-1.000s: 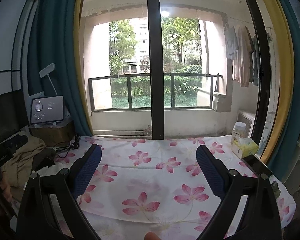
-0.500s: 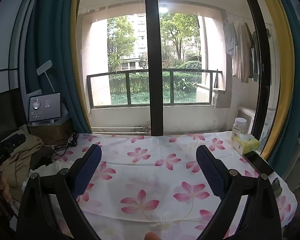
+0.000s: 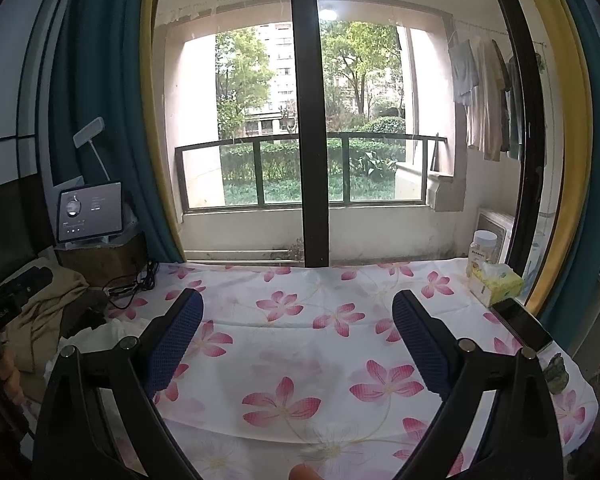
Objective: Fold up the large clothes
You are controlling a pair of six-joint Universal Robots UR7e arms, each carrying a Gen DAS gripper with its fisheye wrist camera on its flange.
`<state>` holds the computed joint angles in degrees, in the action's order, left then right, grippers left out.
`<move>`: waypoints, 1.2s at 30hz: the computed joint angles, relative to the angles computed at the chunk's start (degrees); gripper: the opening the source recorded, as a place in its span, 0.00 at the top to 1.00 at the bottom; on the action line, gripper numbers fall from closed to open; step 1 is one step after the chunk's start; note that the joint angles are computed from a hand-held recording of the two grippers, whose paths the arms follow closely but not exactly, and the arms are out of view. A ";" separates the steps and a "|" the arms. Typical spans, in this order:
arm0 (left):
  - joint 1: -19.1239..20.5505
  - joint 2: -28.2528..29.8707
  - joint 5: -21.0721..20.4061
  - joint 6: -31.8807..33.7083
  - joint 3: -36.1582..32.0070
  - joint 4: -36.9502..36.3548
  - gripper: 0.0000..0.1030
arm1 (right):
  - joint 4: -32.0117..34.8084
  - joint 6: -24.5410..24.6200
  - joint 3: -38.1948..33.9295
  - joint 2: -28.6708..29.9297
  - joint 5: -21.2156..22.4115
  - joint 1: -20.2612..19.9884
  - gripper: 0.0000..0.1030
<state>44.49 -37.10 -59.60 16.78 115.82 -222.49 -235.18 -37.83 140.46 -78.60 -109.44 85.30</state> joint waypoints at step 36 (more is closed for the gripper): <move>0.00 0.88 0.51 0.89 -0.72 0.95 0.38 | 0.79 0.10 -0.21 0.56 0.10 -0.83 0.08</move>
